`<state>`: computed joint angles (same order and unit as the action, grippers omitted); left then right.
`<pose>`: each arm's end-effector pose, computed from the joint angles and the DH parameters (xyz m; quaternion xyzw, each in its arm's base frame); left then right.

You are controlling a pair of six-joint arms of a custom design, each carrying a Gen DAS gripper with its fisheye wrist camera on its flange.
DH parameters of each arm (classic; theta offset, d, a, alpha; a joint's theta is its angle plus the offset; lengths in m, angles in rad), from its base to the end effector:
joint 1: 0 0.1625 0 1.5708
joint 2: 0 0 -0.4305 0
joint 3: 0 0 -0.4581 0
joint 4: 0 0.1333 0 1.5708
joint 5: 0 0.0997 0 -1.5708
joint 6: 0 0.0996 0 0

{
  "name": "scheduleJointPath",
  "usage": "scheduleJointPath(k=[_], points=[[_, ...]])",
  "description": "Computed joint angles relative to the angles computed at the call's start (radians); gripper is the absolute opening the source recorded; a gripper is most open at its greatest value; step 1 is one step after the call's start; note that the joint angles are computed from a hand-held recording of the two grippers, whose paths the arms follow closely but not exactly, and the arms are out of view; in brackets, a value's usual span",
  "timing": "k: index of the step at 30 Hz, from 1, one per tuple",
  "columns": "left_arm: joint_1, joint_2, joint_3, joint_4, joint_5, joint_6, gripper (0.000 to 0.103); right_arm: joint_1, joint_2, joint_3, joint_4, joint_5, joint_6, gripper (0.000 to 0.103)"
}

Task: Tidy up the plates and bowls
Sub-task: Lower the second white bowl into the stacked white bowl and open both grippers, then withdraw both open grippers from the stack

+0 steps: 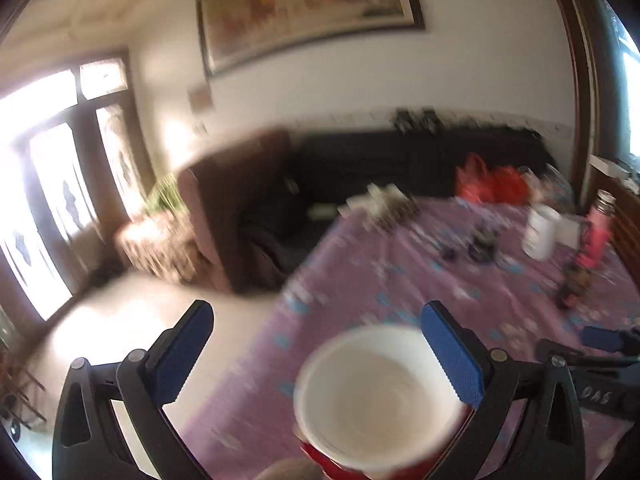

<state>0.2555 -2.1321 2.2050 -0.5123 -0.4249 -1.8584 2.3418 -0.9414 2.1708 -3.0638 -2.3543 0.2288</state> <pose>-0.1688 -0.2757 0.3859 0.0896 0.7613 -0.4648 0.4430 0.4085 -0.3301 0.0367 0.1970 -0.8962 0.2880 0.2740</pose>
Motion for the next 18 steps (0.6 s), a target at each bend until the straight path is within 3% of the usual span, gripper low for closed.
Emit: scheduleJointPath(k=[4,10,18], points=[[0.054,-0.001,0.017,-0.204,-0.06,0.141,0.103,-0.012,-0.036,0.051,0.037,-0.003,0.014,0.077],[0.065,0.042,0.021,-0.268,-0.129,0.132,0.103,-0.024,-0.059,0.1,0.066,0.039,-0.036,0.077],[0.035,0.109,0.029,-0.254,-0.205,0.043,0.103,-0.032,-0.067,0.132,0.068,0.117,-0.138,0.077]])
